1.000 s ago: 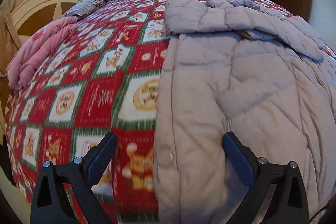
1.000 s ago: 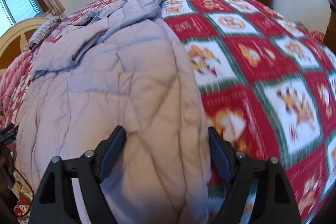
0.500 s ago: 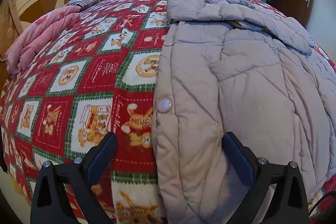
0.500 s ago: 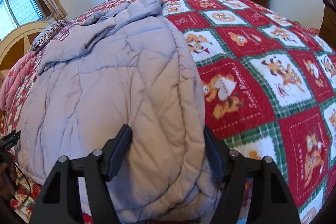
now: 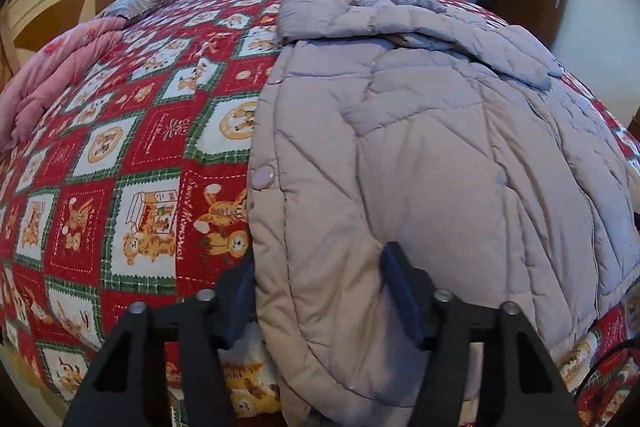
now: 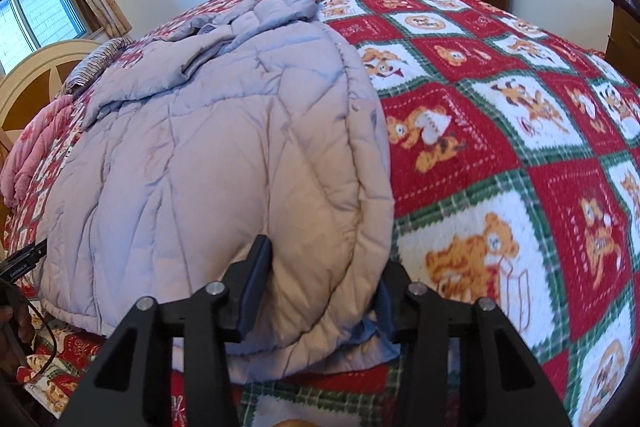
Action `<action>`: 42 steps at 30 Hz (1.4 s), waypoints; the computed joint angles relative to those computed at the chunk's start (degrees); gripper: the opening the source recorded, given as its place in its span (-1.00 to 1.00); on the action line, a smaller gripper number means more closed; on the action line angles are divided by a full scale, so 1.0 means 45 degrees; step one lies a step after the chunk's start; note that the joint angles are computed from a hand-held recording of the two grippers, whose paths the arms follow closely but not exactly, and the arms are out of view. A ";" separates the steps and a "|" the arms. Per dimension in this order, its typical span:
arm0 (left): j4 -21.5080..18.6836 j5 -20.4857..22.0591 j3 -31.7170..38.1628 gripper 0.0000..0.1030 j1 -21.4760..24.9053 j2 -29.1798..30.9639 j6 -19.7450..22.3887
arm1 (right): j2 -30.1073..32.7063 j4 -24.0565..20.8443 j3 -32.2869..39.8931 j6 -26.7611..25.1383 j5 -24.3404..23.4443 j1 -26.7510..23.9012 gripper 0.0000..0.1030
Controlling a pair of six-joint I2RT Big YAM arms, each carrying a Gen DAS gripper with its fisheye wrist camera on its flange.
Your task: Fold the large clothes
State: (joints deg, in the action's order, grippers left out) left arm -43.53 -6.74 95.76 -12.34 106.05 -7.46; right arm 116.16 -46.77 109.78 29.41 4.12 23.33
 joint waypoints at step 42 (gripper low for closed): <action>0.2102 0.2422 0.4898 -0.72 0.1381 0.1158 0.0494 | 0.0550 0.2465 0.3746 0.0386 -0.0693 -0.0345 -0.76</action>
